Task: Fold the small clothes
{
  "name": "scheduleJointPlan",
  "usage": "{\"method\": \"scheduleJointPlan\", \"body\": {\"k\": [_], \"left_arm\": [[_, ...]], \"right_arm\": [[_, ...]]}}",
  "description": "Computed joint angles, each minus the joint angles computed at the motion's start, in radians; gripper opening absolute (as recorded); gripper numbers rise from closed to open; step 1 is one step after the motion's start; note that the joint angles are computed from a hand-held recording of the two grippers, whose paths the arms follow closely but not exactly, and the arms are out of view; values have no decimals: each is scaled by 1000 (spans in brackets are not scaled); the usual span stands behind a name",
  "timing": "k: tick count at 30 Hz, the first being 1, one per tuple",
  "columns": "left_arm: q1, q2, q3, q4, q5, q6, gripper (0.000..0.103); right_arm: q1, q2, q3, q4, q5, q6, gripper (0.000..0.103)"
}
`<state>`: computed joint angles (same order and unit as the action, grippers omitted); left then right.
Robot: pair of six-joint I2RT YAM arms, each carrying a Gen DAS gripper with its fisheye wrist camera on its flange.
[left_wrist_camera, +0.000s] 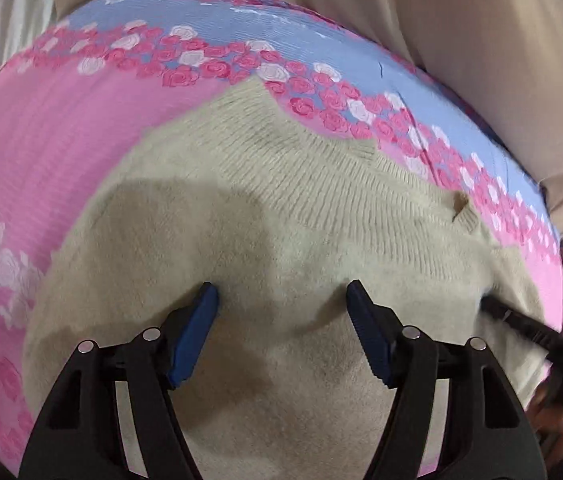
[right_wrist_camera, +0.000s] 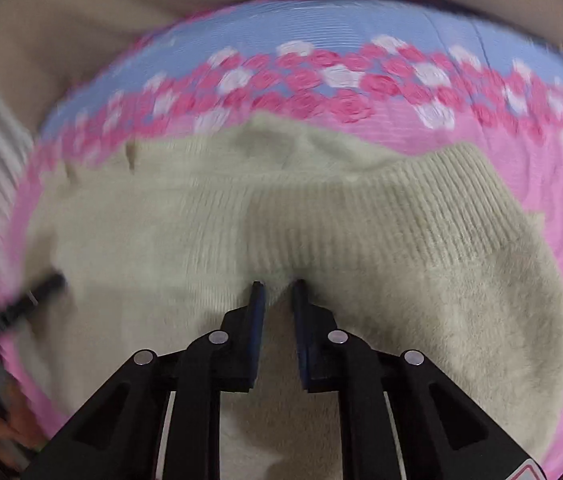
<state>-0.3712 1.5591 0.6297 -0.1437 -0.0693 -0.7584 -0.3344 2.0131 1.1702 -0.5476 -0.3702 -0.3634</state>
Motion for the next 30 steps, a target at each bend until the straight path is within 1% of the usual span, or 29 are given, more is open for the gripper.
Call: {"method": "scheduleJointPlan", "body": {"k": [1, 2, 3, 4, 5, 6, 8, 10, 12, 13, 14, 16, 18, 19, 22, 23, 24, 25, 27, 29, 30], "left_arm": [[5, -4, -1, -4, 10, 7, 65], [13, -12, -6, -3, 21, 12, 65], [23, -24, -16, -1, 32, 10, 65], [31, -43, -30, 0, 42, 6, 65], [38, -70, -50, 3, 51, -6, 65], [43, -64, -47, 10, 54, -12, 65], [47, -55, -39, 17, 58, -23, 66], [42, -43, -17, -7, 48, -21, 66], [37, -29, 3, -16, 43, -14, 67], [33, -22, 18, -32, 36, -7, 67], [27, -15, 34, -50, 24, 3, 67], [18, -13, 50, -73, 0, 21, 68], [14, -9, 58, -83, -19, 34, 72], [17, 1, 62, -83, -22, 35, 73], [34, 49, 77, -75, -4, 31, 73], [36, 62, 81, -72, -5, 32, 73], [37, 75, 88, -74, -7, 40, 74], [37, 78, 93, -79, -6, 48, 74], [43, 41, 69, -66, -5, 62, 74], [58, -24, 20, -42, -21, 50, 74], [85, -58, -8, -42, -13, 35, 74]], "right_arm": [[-17, -38, -4, 5, -3, 12, 8], [-33, -78, -21, 29, -7, 8, 15], [-52, -113, -35, 59, 2, -8, 20], [-66, -122, -38, 83, 27, -20, 40], [-84, -110, -27, 105, 64, -27, 57], [-100, -73, 9, 100, 84, -31, 57], [-128, 23, 109, 59, 107, -5, 57], [-150, 130, 210, 2, 86, 12, 55], [-133, 158, 223, -7, 96, -5, 30], [-128, 139, 208, 0, 77, -20, 11], [-126, 102, 182, 17, 61, -23, 4], [-133, 10, 129, 53, 6, -8, 4], [-135, -6, 154, 43, -18, 14, 4], [-132, 21, 191, 24, -15, 22, 6], [-110, 185, 330, -43, 84, 39, 7], [-115, 237, 378, -87, 109, 44, 7], [-131, 257, 391, -110, 89, 72, 7], [-155, 228, 354, -92, 31, 94, 7], [-190, 116, 226, -13, -38, 93, 9], [-206, 8, 110, 27, -57, 33, 12], [-204, -37, 59, 52, -37, 0, 12]]}}
